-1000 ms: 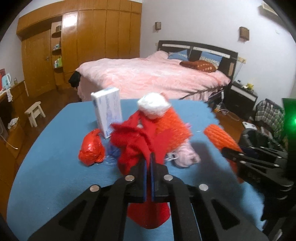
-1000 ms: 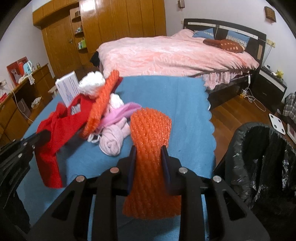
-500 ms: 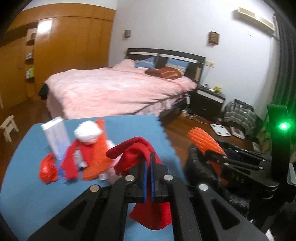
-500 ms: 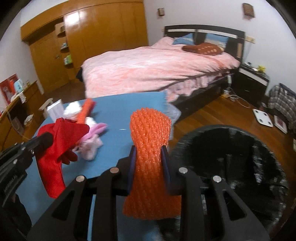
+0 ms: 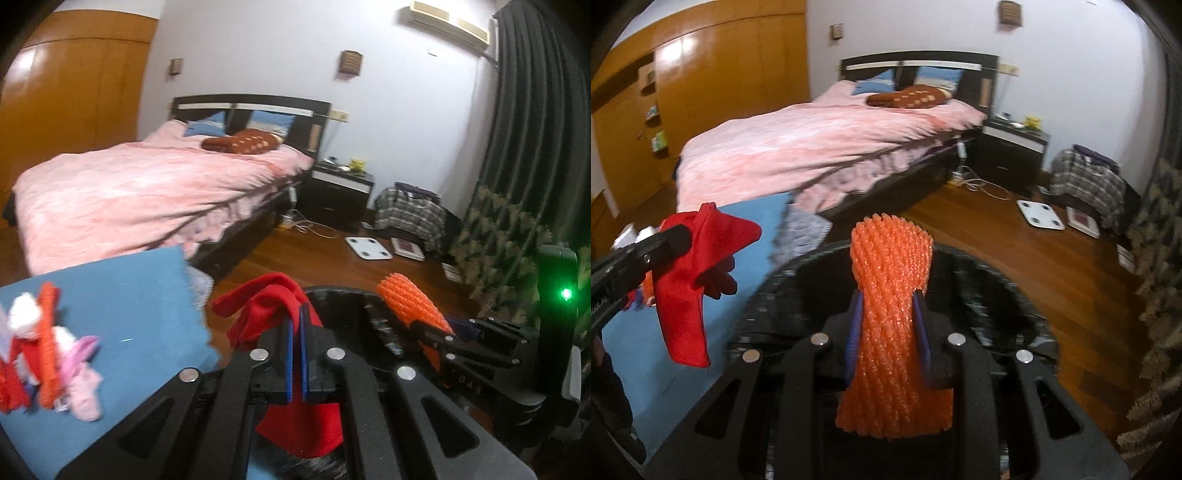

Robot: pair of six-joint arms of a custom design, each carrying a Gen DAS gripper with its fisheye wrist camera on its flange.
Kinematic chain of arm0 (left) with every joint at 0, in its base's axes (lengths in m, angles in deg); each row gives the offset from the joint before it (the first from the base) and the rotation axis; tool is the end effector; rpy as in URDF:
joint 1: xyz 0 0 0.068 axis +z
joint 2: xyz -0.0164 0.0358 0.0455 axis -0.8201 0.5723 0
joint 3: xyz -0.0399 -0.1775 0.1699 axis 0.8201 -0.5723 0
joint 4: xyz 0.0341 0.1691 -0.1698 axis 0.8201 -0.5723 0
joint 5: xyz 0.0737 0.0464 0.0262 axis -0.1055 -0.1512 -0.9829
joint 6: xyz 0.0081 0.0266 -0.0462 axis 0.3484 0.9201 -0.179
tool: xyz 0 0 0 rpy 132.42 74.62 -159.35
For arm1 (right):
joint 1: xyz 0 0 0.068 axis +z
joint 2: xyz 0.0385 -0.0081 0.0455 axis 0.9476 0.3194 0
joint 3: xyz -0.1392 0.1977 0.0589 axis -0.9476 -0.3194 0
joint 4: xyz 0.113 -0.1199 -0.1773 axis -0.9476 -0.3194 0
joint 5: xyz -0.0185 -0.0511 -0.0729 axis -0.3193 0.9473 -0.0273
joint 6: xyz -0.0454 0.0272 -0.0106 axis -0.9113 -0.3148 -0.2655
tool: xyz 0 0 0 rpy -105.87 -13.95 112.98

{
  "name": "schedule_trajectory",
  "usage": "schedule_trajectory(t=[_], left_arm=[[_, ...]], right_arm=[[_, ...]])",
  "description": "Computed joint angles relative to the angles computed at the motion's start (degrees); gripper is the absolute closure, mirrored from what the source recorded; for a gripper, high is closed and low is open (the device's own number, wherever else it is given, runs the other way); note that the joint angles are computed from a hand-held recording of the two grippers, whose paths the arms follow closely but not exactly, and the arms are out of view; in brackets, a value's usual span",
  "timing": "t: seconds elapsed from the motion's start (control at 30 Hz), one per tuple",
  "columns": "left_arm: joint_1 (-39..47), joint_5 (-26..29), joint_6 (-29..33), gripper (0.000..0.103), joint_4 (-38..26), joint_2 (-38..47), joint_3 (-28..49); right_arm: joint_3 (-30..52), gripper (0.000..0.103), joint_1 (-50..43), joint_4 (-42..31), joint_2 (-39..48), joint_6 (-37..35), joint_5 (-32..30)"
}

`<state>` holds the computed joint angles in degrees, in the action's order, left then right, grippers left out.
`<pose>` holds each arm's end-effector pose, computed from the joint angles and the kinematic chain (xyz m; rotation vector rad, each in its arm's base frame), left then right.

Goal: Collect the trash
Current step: 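Carry both held items over the black trash bin and open both tools, then move both open tools back from the bin to the trash pile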

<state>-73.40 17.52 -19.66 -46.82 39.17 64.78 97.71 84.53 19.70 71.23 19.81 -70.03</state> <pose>0.2896 -0.0982 0.2091 0.1783 2.1397 -0.3646 0.2881 0.0645 0.1863 -0.1493 2.3013 0.0585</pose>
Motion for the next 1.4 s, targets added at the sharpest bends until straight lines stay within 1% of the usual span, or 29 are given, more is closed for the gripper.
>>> schedule_trajectory(t=[0.13,0.2,0.27,0.3,0.33,0.37,0.4,0.43,0.47,0.53,0.57,0.6,0.7,0.77,0.9,1.07,1.13,1.27,1.4], left_arm=[[-3.38,-0.39,-0.17,0.100,0.07,5.30,4.85],[-4.27,0.37,-0.04,0.099,-0.39,8.20,7.27],[-4.00,2.21,-0.68,0.085,-1.26,10.60,9.19],[-3.56,3.39,-1.24,0.064,-1.75,11.45,9.72],[-2.95,3.97,-1.49,0.051,-1.26,11.51,9.09],[-2.44,3.96,-1.70,0.050,-0.75,11.20,8.13],[-2.18,3.74,-1.60,0.050,-0.76,10.84,7.43],[-1.49,3.52,-1.25,0.048,-1.57,10.47,7.00],[-0.65,3.63,-0.90,0.047,-1.66,9.63,5.97],[0.80,2.18,-0.24,0.035,-1.27,7.11,3.27],[1.46,1.97,-0.13,0.032,-1.25,6.07,2.25],[2.14,2.34,-0.13,0.028,-1.61,5.47,1.89],[5.05,5.39,-0.53,0.028,-2.83,5.57,1.74],[5.82,6.25,-0.83,0.028,-2.99,6.08,1.88],[6.02,5.16,0.46,0.028,-2.75,5.21,0.97],[7.96,2.53,2.22,0.028,-1.85,0.75,-2.52],[9.74,1.64,3.05,0.025,-1.31,-1.63,-4.60],[14.81,-0.03,5.40,0.022,-1.09,-7.90,-9.52],[23.30,0.86,8.08,0.021,-1.58,-13.06,-13.64]], right_arm=[[-1.81,0.077,-4.07,1.29,-0.44,-0.83,-0.78],[-2.72,0.075,-5.63,2.21,-0.24,-0.95,-0.92],[-3.07,0.067,-7.30,2.64,0.23,-1.64,-1.03],[-3.56,0.058,-7.64,3.06,0.24,-1.62,-0.72],[-3.63,0.050,-7.75,3.51,0.68,-1.51,-0.54],[-4.19,0.048,-8.08,3.98,0.55,-1.64,-0.47],[-4.93,0.043,-8.25,4.43,0.14,-1.80,-0.30],[-5.00,0.034,-8.06,4.78,0.31,-1.69,0.04],[-5.54,0.029,-8.00,5.33,-0.03,-1.64,0.35],[-6.02,0.013,-7.07,6.23,-0.45,-0.92,0.85],[-6.36,0.011,-6.59,6.76,-0.75,-0.70,0.96],[-5.92,0.011,-5.97,6.53,-0.50,-0.48,1.10],[-4.04,0.010,-3.91,5.04,0.24,0.29,2.09],[-3.84,0.010,-3.40,4.67,0.01,1.02,2.24],[-3.49,0.010,-3.26,3.90,-0.81,1.73,1.85],[-2.73,0.010,-0.79,3.42,-1.26,2.27,2.82],[-2.18,0.010,1.21,3.47,-1.20,2.59,3.43],[0.27,0.010,6.17,3.52,0.16,4.61,3.62],[4.05,0.010,12.41,3.91,3.77,6.40,4.55]])
